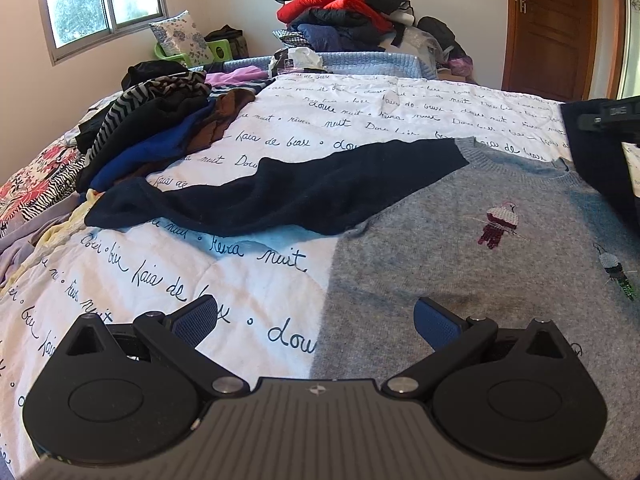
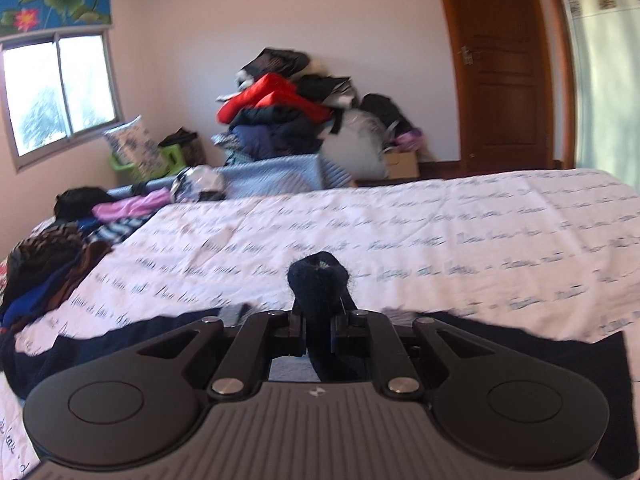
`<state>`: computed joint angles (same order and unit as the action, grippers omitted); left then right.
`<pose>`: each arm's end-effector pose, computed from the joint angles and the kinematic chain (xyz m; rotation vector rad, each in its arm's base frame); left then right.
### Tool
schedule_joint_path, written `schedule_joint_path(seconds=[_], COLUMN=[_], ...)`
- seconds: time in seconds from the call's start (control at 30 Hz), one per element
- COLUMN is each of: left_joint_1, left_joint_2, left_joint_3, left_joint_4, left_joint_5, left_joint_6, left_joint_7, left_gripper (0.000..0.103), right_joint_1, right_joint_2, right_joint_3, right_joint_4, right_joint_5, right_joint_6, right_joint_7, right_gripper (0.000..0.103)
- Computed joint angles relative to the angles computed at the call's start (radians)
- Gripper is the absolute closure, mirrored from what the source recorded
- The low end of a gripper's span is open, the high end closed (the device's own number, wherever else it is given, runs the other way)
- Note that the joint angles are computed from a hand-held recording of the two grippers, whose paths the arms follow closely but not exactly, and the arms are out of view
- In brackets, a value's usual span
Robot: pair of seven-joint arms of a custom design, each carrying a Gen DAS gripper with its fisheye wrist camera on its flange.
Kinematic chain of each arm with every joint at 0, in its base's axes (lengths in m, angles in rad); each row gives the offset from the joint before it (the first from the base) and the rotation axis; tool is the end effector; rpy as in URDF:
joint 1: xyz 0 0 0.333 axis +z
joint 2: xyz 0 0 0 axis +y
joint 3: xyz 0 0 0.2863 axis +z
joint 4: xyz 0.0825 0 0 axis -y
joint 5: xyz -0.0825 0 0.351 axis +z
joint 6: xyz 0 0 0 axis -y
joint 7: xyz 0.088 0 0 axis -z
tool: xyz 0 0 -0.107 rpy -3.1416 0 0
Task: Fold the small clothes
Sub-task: 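Carry the navy sleeve across the sweater body and open the right gripper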
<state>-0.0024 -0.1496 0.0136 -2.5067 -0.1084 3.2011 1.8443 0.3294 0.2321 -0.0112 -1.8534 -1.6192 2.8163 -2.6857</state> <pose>0.4832 0.0157 0.4325 -1.5671 1.8226 -0.6885 0.5580 0.2360 0.4257 -1.2962 1.7198 -0.8468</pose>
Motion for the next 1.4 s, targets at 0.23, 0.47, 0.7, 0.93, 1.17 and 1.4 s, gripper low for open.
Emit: schedule_joint_path(seconds=[0.23, 0.47, 0.7, 0.93, 1.17, 1.4], left_joint_1=[-0.01, -0.005, 0.082, 0.09, 0.104, 0.115], left_joint_2=[0.001, 0.0, 0.001, 0.002, 0.003, 0.0], left_joint_3=[0.027, 0.033, -0.024, -0.018, -0.032, -0.035], left_joint_4=[0.005, 0.008, 0.009, 0.01, 0.007, 0.006], left_joint_5=[-0.03, -0.058, 0.016, 0.044, 0.066, 0.084], left_joint_6=[-0.012, -0.01, -0.006, -0.014, -0.019, -0.021], left_joint_7=[0.018, 0.039, -0.033, -0.061, -0.078, -0.1], left_gripper=[0.0, 0.0, 0.0, 0.0, 0.0, 0.0], right_joint_1=[0.054, 0.11, 0.157, 0.213, 0.27, 0.236], right_joint_2=[0.16, 0.259, 0.333, 0.4, 0.476, 0.557], right_joint_3=[-0.005, -0.027, -0.067, -0.117, -0.166, -0.089], right_joint_4=[0.168, 0.267, 0.336, 0.418, 0.524, 0.634], right_joint_5=[0.207, 0.391, 0.518, 0.617, 0.731, 0.948], right_joint_6=[0.022, 0.018, 0.045, 0.067, 0.069, 0.0], right_joint_7=[-0.282, -0.46, -0.546, -0.64, -0.735, -0.974], right_gripper=[0.093, 0.093, 0.093, 0.093, 0.093, 0.09])
